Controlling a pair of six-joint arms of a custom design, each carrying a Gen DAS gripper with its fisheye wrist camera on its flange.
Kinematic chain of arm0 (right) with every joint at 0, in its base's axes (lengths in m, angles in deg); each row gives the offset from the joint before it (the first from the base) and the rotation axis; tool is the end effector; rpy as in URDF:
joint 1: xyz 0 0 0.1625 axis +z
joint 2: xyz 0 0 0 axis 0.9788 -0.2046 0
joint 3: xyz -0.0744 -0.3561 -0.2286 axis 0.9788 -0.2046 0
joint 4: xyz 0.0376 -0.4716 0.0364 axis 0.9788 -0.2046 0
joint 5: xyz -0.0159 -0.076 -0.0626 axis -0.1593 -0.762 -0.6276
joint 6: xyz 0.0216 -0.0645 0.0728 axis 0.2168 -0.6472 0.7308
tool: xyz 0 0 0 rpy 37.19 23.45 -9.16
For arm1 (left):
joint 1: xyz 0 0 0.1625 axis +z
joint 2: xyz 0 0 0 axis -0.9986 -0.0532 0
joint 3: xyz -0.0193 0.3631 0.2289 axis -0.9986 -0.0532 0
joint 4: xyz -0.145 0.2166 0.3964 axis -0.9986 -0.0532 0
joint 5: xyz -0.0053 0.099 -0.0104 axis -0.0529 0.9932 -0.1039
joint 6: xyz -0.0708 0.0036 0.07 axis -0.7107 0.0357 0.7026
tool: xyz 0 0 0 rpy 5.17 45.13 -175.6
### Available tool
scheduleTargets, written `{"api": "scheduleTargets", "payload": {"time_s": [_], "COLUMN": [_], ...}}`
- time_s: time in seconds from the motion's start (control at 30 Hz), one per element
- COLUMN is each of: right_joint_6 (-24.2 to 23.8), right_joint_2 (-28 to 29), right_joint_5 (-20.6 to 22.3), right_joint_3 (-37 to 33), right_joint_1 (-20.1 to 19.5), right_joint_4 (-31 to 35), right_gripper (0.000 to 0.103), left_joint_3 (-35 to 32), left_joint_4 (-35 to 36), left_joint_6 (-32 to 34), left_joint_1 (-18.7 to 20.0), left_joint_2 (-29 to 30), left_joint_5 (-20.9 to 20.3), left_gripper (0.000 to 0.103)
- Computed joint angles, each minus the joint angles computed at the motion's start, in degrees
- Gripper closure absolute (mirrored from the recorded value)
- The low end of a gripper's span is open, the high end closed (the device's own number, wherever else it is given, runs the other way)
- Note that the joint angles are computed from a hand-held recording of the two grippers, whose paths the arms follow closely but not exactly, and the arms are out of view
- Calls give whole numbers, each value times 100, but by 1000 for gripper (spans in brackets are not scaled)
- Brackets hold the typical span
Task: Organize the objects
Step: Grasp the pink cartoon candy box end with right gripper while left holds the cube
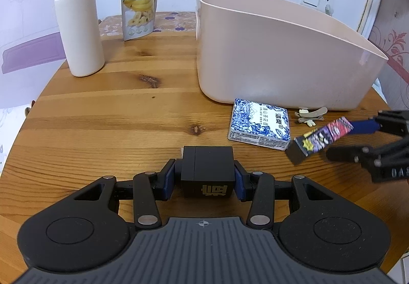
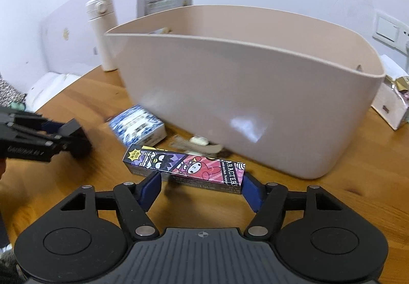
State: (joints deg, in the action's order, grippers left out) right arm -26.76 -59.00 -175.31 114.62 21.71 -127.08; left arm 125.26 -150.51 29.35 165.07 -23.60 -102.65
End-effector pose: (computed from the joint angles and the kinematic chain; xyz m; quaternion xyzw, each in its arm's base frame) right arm 0.2437 -0.7751 -0.0247 0.3615 -0.8806 0.2361 0.1954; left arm 0.0353 -0.7380 0.2245 0.1946 0.8785 -0.3165 0.3003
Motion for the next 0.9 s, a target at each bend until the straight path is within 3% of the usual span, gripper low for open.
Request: {"api": "scheduleTargets", "payload": {"time_s": [0.5, 0.67, 0.9], "right_joint_6": [-182, -390, -586], "right_joint_2": [-452, -259, 19], "right_joint_5": [3, -341, -322], "right_joint_3": [941, 736, 282], "right_joint_1": [138, 167, 101], "right_joint_4": [-255, -635, -488], "right_gripper": [33, 26, 24], "left_joint_3": [264, 278, 239], "left_joint_4": [-127, -120, -190], "left_joint_6": [41, -11, 68], "left_joint_1": [-26, -19, -13], "left_joint_2": [-157, -185, -143], "left_joint_5": [69, 76, 80], "left_gripper": [57, 57, 57]}}
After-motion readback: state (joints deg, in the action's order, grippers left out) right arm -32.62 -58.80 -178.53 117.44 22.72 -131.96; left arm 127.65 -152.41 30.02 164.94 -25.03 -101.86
